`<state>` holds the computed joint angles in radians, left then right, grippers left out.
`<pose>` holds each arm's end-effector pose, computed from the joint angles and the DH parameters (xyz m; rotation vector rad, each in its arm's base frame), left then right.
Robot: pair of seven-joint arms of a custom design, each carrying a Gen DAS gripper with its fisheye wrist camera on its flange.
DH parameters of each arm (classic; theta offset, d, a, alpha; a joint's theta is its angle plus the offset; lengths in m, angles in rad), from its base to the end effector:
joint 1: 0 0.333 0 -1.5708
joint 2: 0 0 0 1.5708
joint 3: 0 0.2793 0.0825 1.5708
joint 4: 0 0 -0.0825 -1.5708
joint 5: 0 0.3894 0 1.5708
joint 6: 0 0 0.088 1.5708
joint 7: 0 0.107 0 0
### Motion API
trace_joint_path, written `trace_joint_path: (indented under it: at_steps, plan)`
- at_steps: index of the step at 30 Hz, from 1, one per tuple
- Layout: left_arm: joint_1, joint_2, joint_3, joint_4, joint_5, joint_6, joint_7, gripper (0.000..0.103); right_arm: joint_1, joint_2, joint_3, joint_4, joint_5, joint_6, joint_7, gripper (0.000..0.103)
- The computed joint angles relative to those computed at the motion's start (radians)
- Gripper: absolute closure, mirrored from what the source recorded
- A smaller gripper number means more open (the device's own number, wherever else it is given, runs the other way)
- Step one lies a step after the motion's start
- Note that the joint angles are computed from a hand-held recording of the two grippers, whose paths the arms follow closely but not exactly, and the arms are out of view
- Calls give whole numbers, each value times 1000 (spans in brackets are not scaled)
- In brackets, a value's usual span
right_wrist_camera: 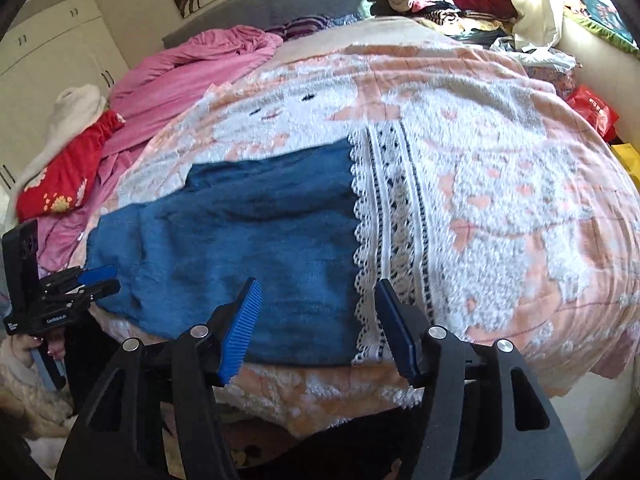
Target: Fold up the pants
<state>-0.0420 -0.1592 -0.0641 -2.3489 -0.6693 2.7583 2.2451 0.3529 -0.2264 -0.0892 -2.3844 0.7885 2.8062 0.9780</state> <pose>0.5285 -0.0307 0.4131 -1.6966 2.1366 -0.8737 0.5059 0.1006 0.4316 -1.8272 1.5196 -0.2415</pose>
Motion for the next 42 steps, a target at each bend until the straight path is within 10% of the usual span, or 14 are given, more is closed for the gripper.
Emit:
trace_joint_path:
  at_steps: [6, 20, 30, 37, 42]
  plan:
    - [5, 119, -16, 172, 29, 20, -14, 60, -48, 118, -18, 181, 66, -57, -81, 44]
    - [104, 587, -57, 751, 222, -281, -273, 59, -266, 623, 85, 806, -34, -406, 62, 41]
    - [129, 660, -102, 817, 238, -294, -285, 50, -346, 643, 208, 781, -138, -352, 25, 59]
    - [129, 644, -118, 800, 179, -307, -282, 95, -408, 600, 269, 731, 8, -365, -156, 80]
    - [114, 589, -113, 753, 171, -193, -279, 97, -406, 545, 253, 721, 151, -341, -286, 80]
